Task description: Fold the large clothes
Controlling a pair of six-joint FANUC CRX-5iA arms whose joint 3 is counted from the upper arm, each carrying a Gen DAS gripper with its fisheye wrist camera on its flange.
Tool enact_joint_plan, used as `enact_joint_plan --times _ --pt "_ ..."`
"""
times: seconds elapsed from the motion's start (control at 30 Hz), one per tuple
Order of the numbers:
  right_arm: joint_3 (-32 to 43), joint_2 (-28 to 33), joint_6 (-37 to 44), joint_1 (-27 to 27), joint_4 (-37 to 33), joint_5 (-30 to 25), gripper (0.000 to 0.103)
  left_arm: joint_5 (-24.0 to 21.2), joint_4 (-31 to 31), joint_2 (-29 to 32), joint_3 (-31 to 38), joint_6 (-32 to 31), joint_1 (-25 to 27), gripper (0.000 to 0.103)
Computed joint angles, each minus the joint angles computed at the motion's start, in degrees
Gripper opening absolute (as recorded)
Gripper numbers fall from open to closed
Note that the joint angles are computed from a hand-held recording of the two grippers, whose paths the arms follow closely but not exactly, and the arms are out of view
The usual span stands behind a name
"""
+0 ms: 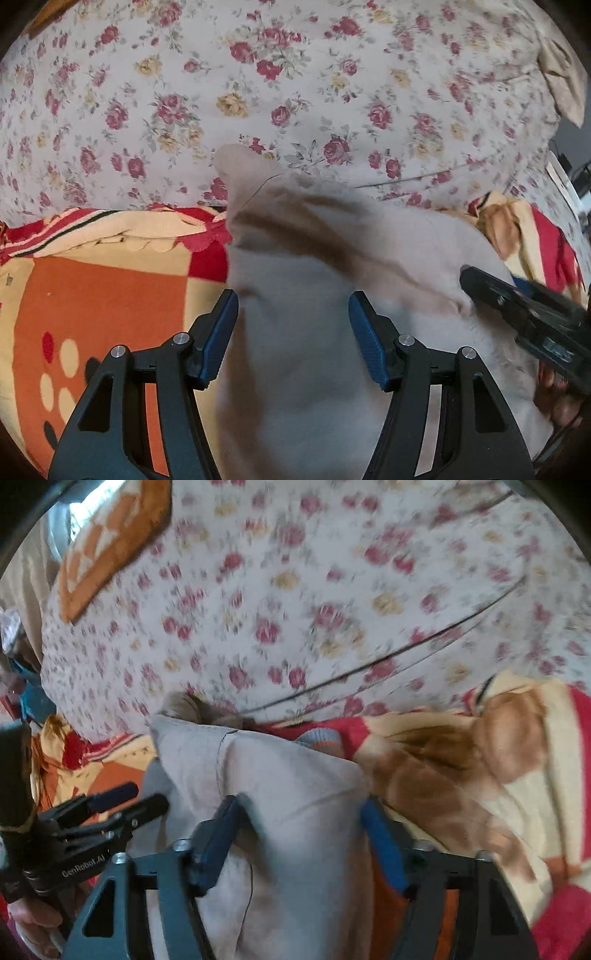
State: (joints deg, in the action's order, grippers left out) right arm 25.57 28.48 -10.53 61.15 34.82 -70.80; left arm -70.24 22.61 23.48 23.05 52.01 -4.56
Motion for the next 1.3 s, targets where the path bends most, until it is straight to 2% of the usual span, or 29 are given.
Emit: enact_joint_plan --times 0.07,0.17,0.27,0.33,0.43,0.5,0.53,0.57,0.63,0.73,0.8,0.87,0.97,1.13,1.17,1.2,1.23,1.27,1.3 --pt "-1.4 0.0 -3.1 0.3 2.2 -1.5 0.007 0.1 -0.5 0.6 0.3 0.7 -0.6 0.062" --pt "-0.6 1.3 -3.4 0.1 0.5 -5.4 0.005 2.1 -0.7 0.2 -1.2 0.5 -1.3 0.070" --pt "0.0 2.3 -2.1 -0.3 -1.8 -6.2 0.005 4.8 -0.8 -1.0 -3.9 -0.2 -1.8 0.077" --pt "0.8 2.5 -1.4 -0.1 -2.0 -7.3 0.005 6.2 -1.5 -2.3 -5.4 -1.5 -2.0 0.077" --pt "0.0 0.7 -2.5 1.5 0.5 -8.2 0.005 4.6 0.1 -3.0 -5.7 -2.6 -0.9 0.077" --pt "1.0 0.0 -2.0 3.0 1.6 -10.4 0.015 4.0 1.4 -3.9 -6.6 -3.7 0.1 0.077" --pt "0.8 -0.5 -2.0 3.8 2.3 -10.4 0.030 4.0 1.7 -4.6 -7.2 -4.3 0.5 0.077" --pt "-0.1 -1.5 -2.9 4.9 3.6 -9.4 0.054 4.0 1.9 -5.4 -8.0 -5.0 0.8 0.077" --pt "-1.2 -2.3 -4.9 7.0 5.2 -7.6 0.072 4.2 2.3 -6.6 -9.2 -6.1 1.3 0.077" --pt "0.9 -0.9 -4.0 8.3 4.1 -6.6 0.072 4.3 2.5 -8.3 -11.0 -7.7 2.1 0.077" --pt "0.6 -0.4 -6.1 9.2 3.4 -6.6 0.064 4.0 2.9 -9.2 -12.0 -8.4 2.7 0.077" --pt "-2.0 -1.3 -9.2 9.9 3.3 -4.6 0.034 3.9 3.2 -9.9 -13.0 -8.9 3.0 0.077" --pt "-3.8 -1.3 -10.6 10.9 3.8 -4.5 0.017 2.2 4.1 -11.2 -14.5 -10.7 4.3 0.077" --pt "-4.2 -0.7 -11.1 11.8 4.2 -7.6 0.015 -4.0 7.7 -11.4 -16.5 -14.2 8.9 0.077" --pt "-6.0 -1.7 -12.5 11.9 5.4 -6.7 0.018 -5.4 8.5 -10.9 -16.3 -13.9 9.8 0.077" --pt "-8.2 -2.9 -14.5 12.1 7.0 -5.5 0.026 -7.0 9.4 -10.1 -15.8 -13.3 10.6 0.077" --pt "-9.2 -3.5 -16.1 12.2 7.8 -5.5 0.054 -8.8 10.3 -8.8 -15.0 -12.4 11.5 0.077" --pt "-10.5 -4.1 -18.4 12.2 9.3 -5.8 0.077 -9.6 10.7 -8.1 -14.7 -11.7 11.9 0.077" --pt "-12.3 -4.9 -20.4 12.2 10.7 -4.8 0.081 -10.1 11.1 -7.5 -14.3 -11.0 12.1 0.080"
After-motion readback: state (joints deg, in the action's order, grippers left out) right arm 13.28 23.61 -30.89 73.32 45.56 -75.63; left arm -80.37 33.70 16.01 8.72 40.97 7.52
